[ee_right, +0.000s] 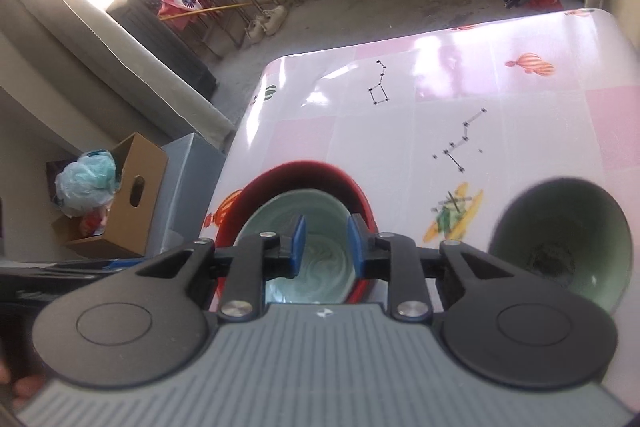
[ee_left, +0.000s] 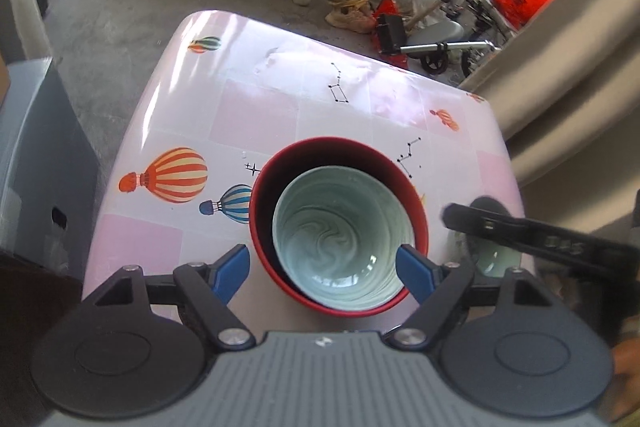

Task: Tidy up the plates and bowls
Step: 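Lower the marbled bowl into the red-rimmed bowl and open the left gripper, then move the left gripper to the small dark green bowl and grasp its rim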

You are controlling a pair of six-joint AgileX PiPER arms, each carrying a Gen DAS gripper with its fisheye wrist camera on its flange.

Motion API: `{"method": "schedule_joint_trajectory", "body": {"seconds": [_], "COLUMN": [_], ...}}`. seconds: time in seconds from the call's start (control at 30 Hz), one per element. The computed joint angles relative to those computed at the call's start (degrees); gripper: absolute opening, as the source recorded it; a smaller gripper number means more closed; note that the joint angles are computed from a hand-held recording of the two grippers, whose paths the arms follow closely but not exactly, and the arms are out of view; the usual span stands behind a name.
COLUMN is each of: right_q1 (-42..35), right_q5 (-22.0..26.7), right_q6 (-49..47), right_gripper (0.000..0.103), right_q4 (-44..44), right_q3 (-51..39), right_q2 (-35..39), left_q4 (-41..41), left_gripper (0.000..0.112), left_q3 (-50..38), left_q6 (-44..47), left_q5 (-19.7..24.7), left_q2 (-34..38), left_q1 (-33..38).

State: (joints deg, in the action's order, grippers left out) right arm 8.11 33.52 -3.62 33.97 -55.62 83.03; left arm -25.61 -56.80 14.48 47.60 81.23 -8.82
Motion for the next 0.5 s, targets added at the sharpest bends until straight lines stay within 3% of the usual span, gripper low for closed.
{"method": "schedule_joint_trajectory", "body": {"seconds": [0.1,0.2,0.5], "right_q1": [-3.14,-5.41,-21.21], "right_q5": [2.83,3.72,10.46], "right_q6": [-3.89,-4.15,-11.06], "right_gripper": [0.023,0.023,0.027], "right_q4": [4.92,3.69,2.51], "right_q3": [3.69,7.17,14.28], "right_q2": [-4.03,-9.27,-20.29], "left_q4": [-0.85,-2.52,0.70], "left_gripper": [0.079,0.077,0.077], "left_q3": [2.71,4.82,7.57], "left_q6": [1.95,4.07,0.35], "left_q5": [-1.81,-2.64,-10.28], "left_q2": [-1.55,-3.35,-6.87], "left_q1": [-0.52,-1.57,-15.14]}}
